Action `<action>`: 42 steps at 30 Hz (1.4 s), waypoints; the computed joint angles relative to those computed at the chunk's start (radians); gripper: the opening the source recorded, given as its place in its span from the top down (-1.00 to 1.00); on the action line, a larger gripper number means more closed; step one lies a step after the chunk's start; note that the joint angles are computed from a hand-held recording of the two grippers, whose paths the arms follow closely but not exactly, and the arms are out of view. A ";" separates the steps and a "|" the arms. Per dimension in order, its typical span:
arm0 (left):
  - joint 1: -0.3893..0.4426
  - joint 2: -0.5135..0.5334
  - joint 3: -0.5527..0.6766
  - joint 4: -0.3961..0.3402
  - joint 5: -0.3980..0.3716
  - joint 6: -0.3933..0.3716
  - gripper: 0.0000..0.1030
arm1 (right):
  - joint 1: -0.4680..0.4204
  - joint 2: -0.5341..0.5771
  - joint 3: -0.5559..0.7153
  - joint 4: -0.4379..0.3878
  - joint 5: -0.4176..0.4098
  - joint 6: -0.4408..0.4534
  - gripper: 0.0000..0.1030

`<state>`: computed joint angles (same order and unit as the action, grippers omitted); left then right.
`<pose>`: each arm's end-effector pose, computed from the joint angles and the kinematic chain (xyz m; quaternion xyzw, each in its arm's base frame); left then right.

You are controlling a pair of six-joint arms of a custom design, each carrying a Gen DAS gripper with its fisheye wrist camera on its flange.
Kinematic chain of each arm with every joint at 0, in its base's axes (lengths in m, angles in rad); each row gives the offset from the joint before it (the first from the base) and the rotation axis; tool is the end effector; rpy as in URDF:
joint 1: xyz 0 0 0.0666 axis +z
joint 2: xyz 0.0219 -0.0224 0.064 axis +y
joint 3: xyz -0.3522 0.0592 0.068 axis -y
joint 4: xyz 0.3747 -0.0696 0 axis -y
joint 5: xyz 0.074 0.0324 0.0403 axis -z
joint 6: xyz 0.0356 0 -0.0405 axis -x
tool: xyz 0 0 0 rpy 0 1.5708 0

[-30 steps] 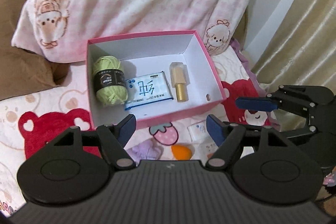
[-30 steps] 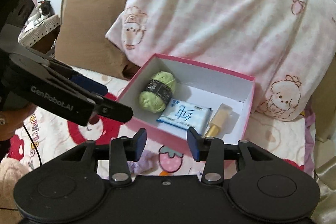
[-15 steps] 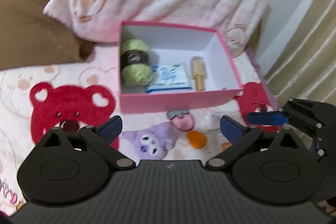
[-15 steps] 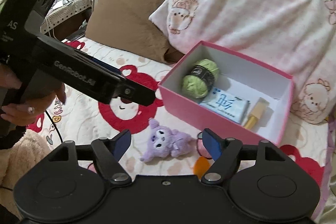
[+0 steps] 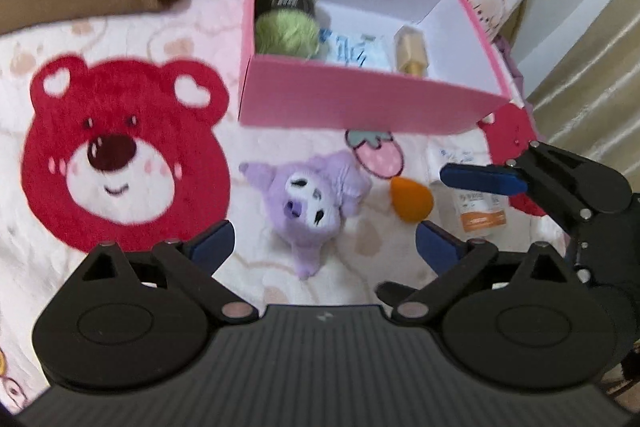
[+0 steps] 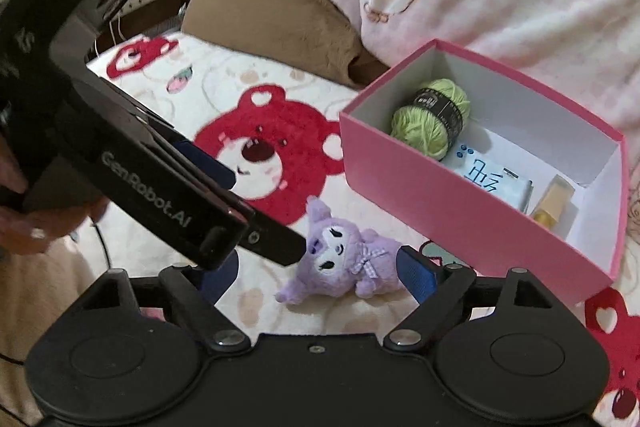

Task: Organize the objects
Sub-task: 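Withdraw the right tool and move it down to the purple plush toy, then close the right tool on the purple plush toy's head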

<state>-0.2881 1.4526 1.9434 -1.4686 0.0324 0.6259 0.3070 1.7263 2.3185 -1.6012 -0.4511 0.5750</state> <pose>0.4209 -0.1263 0.5740 -0.1561 0.9434 -0.1428 0.2553 0.4824 0.1688 0.5873 -0.4558 0.8204 0.1769 0.2965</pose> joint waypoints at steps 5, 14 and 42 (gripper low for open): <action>-0.009 -0.041 -0.113 0.111 -0.038 -0.036 -0.85 | -0.002 -0.053 -0.145 0.102 0.010 0.001 -0.72; 0.024 -0.063 -0.215 0.192 0.017 0.007 -0.75 | -0.004 -0.111 -0.315 0.289 0.044 -0.002 -0.72; 0.048 -0.057 -0.340 0.375 0.072 0.166 -0.05 | 0.034 -0.009 -0.262 0.236 0.109 0.055 -0.77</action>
<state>-0.2397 1.3956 1.6038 -1.0937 0.1042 0.7921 0.3409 1.7173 2.0569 -1.3651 -0.3424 0.6305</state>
